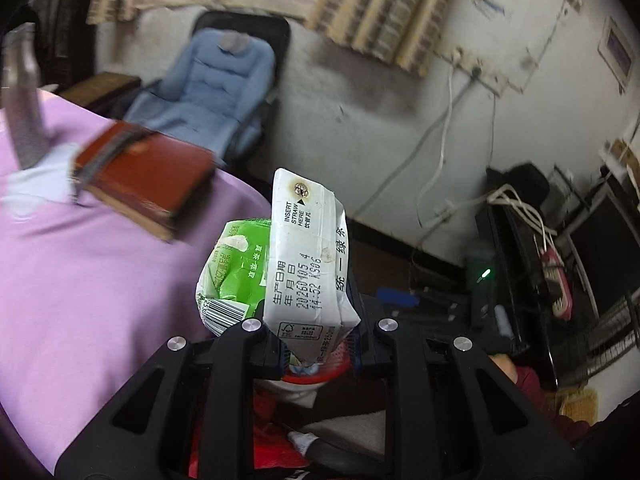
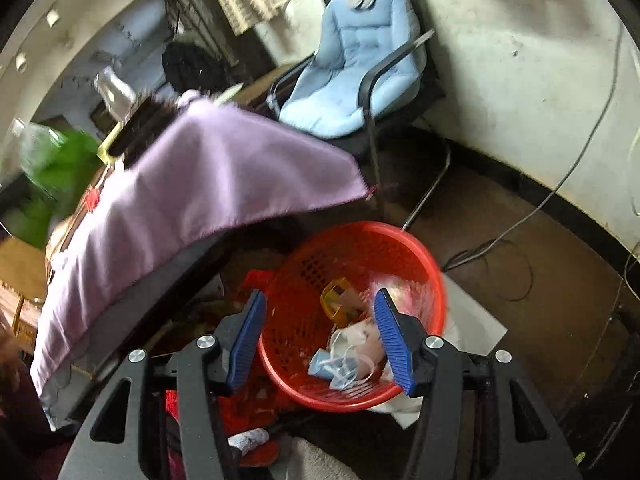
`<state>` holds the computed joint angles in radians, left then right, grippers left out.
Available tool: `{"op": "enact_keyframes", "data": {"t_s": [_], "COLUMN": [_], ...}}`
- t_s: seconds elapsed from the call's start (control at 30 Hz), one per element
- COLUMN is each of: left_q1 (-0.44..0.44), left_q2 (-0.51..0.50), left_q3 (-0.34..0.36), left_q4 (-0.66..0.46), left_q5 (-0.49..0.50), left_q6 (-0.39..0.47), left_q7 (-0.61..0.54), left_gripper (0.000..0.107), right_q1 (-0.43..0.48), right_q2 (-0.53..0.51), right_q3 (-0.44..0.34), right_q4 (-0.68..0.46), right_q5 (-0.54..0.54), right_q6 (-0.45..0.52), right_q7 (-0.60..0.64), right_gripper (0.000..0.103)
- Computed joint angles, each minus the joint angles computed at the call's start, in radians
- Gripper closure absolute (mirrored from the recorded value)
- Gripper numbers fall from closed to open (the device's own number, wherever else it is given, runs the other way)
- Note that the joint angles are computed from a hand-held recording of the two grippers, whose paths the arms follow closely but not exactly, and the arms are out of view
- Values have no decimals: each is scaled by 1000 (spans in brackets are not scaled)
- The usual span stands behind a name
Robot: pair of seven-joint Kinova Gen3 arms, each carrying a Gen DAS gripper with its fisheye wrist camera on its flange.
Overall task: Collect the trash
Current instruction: 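Carry the bag and green pack to the red basket and open both grippers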
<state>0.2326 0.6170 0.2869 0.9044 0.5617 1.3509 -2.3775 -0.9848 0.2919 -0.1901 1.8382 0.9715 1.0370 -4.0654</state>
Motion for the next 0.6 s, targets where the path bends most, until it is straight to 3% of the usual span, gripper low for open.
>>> {"op": "enact_keyframes", "data": {"t_s": [0.27, 0.3, 0.4, 0.6], "left_q1": [137, 154, 168, 137], "left_q2": [63, 69, 56, 5], "left_q3": [-10, -14, -20, -14], "left_q4": [-49, -55, -30, 36], "left_q5": [-96, -113, -126, -129], "left_q6": [18, 14, -37, -130], "left_q7": [35, 37, 51, 23], "left_gripper": [82, 74, 34, 32], "right_q1": [-44, -43, -38, -33], "right_q2": [-39, -39, -44, -48], "right_q3": [-36, -41, -52, -64], "right_q4": [55, 57, 72, 72], "right_q5": [38, 41, 52, 67], "right_q6": [132, 136, 130, 134], "right_q7": [-150, -157, -178, -181], "right_gripper": [45, 45, 45, 45]}}
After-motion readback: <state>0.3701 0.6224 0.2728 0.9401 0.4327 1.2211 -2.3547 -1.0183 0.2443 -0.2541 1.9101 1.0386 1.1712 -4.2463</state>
